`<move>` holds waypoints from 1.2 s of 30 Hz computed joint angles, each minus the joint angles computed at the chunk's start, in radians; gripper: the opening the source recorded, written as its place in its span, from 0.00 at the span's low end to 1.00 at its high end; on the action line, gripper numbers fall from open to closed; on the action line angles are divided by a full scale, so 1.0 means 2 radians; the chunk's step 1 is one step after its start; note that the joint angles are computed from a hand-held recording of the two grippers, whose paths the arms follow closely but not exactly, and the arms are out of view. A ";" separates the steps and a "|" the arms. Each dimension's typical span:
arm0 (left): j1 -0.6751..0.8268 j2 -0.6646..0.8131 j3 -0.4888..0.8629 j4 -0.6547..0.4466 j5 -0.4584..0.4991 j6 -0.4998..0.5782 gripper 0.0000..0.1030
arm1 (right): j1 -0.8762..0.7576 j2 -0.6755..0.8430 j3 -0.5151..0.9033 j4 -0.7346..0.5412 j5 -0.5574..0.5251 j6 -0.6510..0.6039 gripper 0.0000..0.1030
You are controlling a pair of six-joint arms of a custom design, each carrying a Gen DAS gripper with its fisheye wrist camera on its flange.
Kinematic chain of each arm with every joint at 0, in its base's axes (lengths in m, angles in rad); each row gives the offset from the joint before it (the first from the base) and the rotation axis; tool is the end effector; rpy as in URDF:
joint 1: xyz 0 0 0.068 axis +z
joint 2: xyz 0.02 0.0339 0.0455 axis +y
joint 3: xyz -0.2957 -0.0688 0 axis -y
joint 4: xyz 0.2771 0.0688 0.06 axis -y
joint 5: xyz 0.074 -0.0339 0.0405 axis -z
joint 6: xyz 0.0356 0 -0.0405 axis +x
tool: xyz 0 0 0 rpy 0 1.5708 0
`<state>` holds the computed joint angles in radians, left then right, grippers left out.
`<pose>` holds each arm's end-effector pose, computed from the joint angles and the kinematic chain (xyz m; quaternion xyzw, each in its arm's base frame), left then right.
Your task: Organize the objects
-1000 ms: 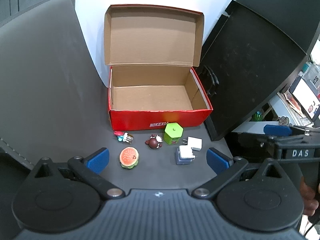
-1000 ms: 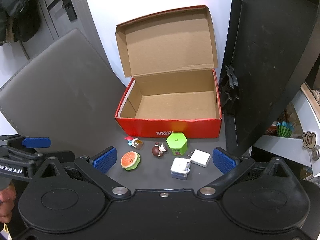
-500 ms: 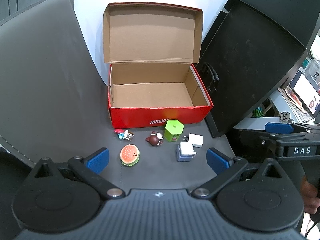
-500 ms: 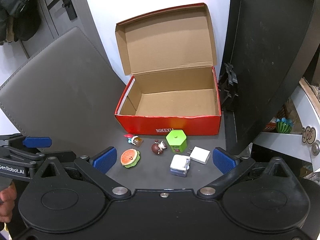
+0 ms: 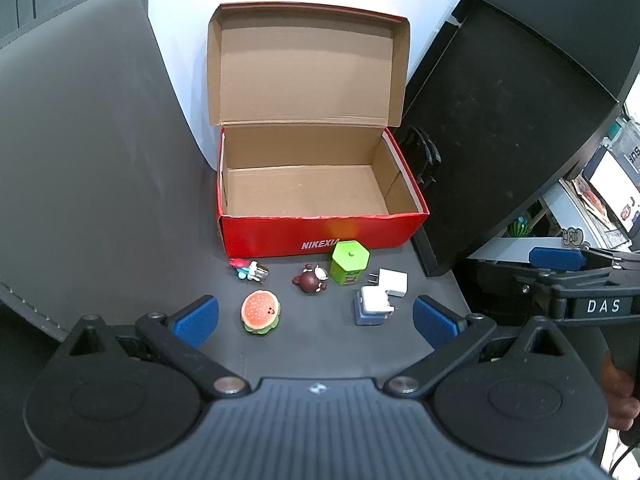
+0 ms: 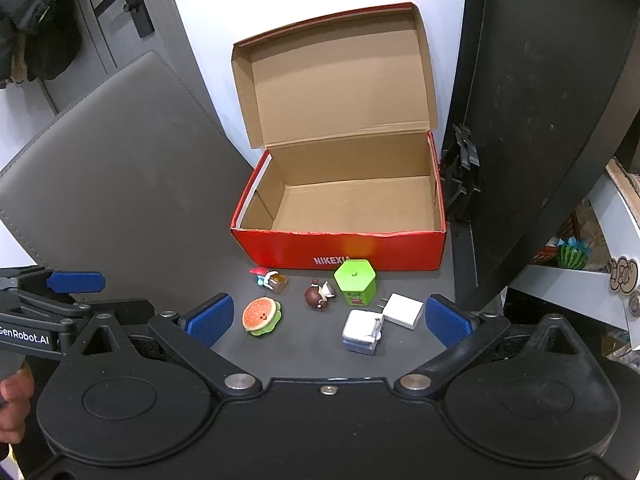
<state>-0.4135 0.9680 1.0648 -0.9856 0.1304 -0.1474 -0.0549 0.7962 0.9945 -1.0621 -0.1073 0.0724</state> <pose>0.1733 -0.0811 0.3587 0.1464 0.9292 -0.1514 0.3037 0.1441 -0.0041 0.3551 0.0411 0.9361 0.0533 0.3452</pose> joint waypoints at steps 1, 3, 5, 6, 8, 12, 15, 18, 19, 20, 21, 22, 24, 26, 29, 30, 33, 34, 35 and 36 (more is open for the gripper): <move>0.000 0.001 0.000 0.001 0.001 0.000 1.00 | -0.001 0.001 0.000 0.000 -0.001 -0.001 1.00; 0.000 0.004 0.000 0.002 0.001 0.001 1.00 | -0.003 0.003 -0.001 0.001 -0.003 -0.002 1.00; 0.002 0.005 -0.002 0.004 0.002 0.002 1.00 | -0.007 0.003 -0.003 0.004 -0.006 -0.004 1.00; 0.003 0.008 -0.003 0.006 0.002 0.002 1.00 | -0.007 0.002 -0.005 0.006 -0.006 -0.003 1.00; 0.007 0.014 -0.005 0.010 0.002 0.001 1.00 | -0.014 0.002 -0.010 0.009 -0.009 -0.004 1.00; 0.010 0.029 -0.007 0.017 0.001 -0.004 1.00 | -0.031 0.004 -0.021 0.021 -0.013 -0.002 1.00; 0.012 0.040 -0.008 0.024 -0.003 -0.007 1.00 | -0.046 0.005 -0.031 0.032 -0.020 -0.005 1.00; 0.015 0.051 -0.008 0.030 -0.003 -0.011 1.00 | -0.061 0.008 -0.042 0.042 -0.033 -0.005 1.00; 0.015 0.055 -0.009 0.033 -0.004 -0.012 1.00 | -0.066 0.009 -0.046 0.047 -0.037 -0.005 1.00; 0.016 0.059 -0.009 0.036 -0.006 -0.014 1.00 | -0.070 0.009 -0.050 0.051 -0.040 -0.005 1.00; 0.016 0.063 -0.009 0.038 -0.007 -0.016 1.00 | -0.076 0.011 -0.053 0.055 -0.043 -0.006 1.00; 0.016 0.068 -0.009 0.041 -0.008 -0.018 1.00 | -0.080 0.014 -0.056 0.059 -0.045 -0.006 1.00; 0.017 0.077 -0.010 0.046 -0.008 -0.022 0.99 | -0.089 0.018 -0.062 0.068 -0.052 -0.006 1.00; 0.018 0.085 -0.012 0.051 -0.010 -0.027 0.99 | -0.095 0.025 -0.068 0.076 -0.058 -0.005 1.00; 0.015 0.097 -0.014 0.058 -0.016 -0.031 0.99 | -0.100 0.031 -0.076 0.087 -0.064 -0.005 1.00; 0.014 0.101 -0.015 0.061 -0.018 -0.033 0.99 | -0.101 0.033 -0.079 0.091 -0.066 -0.004 1.00; 0.012 0.115 -0.017 0.070 -0.022 -0.040 0.99 | -0.099 0.044 -0.087 0.104 -0.066 0.001 0.95; 0.012 0.120 -0.017 0.073 -0.023 -0.042 0.99 | -0.098 0.049 -0.089 0.107 -0.066 0.003 0.92; 0.012 0.125 -0.017 0.076 -0.024 -0.045 0.99 | -0.098 0.054 -0.090 0.110 -0.068 0.005 0.90; 0.013 0.129 -0.018 0.078 -0.022 -0.045 0.99 | -0.098 0.059 -0.092 0.113 -0.069 0.007 0.89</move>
